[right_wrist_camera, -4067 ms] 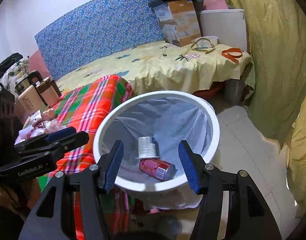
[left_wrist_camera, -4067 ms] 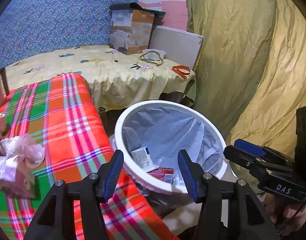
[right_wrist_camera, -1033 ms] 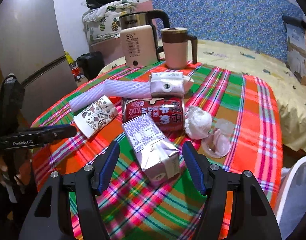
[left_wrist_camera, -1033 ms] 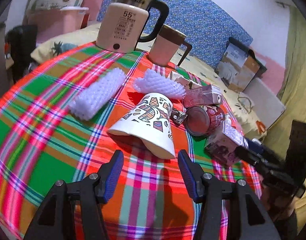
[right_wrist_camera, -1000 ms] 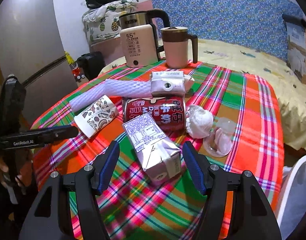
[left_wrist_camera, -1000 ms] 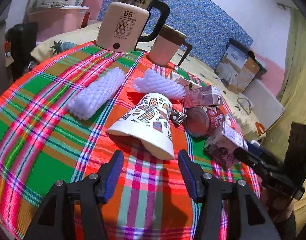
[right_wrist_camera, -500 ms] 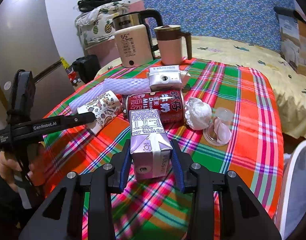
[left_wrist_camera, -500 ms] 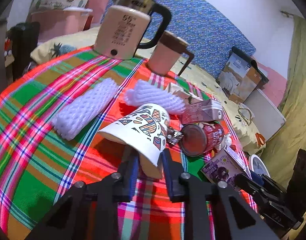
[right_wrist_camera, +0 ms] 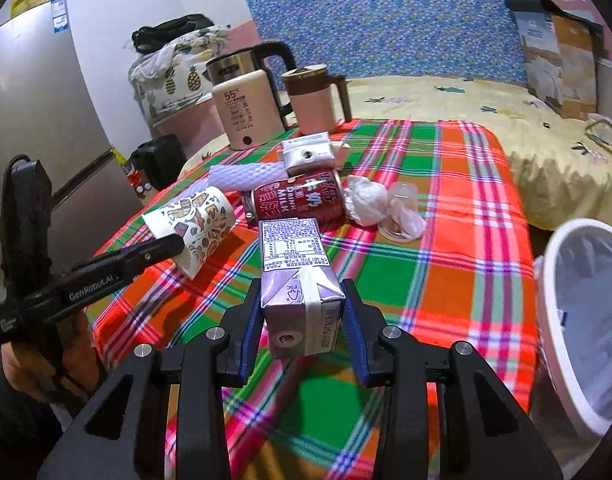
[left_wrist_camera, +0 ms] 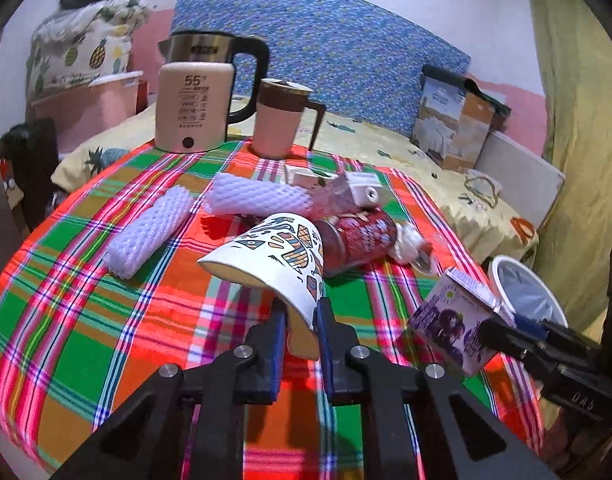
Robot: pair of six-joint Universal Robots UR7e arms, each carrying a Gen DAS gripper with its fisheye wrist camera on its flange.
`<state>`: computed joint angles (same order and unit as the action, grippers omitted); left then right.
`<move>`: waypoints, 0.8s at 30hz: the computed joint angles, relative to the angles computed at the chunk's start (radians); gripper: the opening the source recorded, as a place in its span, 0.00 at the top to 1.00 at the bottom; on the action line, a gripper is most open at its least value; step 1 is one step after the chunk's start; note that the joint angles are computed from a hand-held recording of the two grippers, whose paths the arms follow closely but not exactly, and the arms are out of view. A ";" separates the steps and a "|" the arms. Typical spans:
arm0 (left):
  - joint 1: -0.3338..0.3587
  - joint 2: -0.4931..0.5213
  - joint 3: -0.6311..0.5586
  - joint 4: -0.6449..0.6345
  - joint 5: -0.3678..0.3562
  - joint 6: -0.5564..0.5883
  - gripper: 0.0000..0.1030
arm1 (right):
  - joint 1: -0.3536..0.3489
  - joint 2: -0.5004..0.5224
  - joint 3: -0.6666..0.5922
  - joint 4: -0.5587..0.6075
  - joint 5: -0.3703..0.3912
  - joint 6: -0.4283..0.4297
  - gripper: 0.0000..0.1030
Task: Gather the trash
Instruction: 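Carry the paper cup and milk carton over the bin and open both tools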
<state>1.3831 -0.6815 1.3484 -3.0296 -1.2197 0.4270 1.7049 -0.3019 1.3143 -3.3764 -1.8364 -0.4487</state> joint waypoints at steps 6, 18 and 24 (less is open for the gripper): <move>-0.027 -0.026 0.082 -0.057 0.029 0.047 0.85 | -0.006 -0.028 0.067 -0.076 -0.011 0.033 0.62; -0.064 -0.053 0.165 -0.082 0.018 0.081 0.85 | -0.014 -0.069 0.165 -0.187 -0.031 0.060 0.62; -0.075 -0.056 0.176 -0.073 -0.008 0.089 0.85 | -0.018 -0.084 0.193 -0.230 -0.046 0.071 0.62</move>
<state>1.3079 -0.7370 1.5246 -3.1024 -1.2274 0.5161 1.6865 -0.3862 1.5071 -3.6067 -1.8826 -0.3777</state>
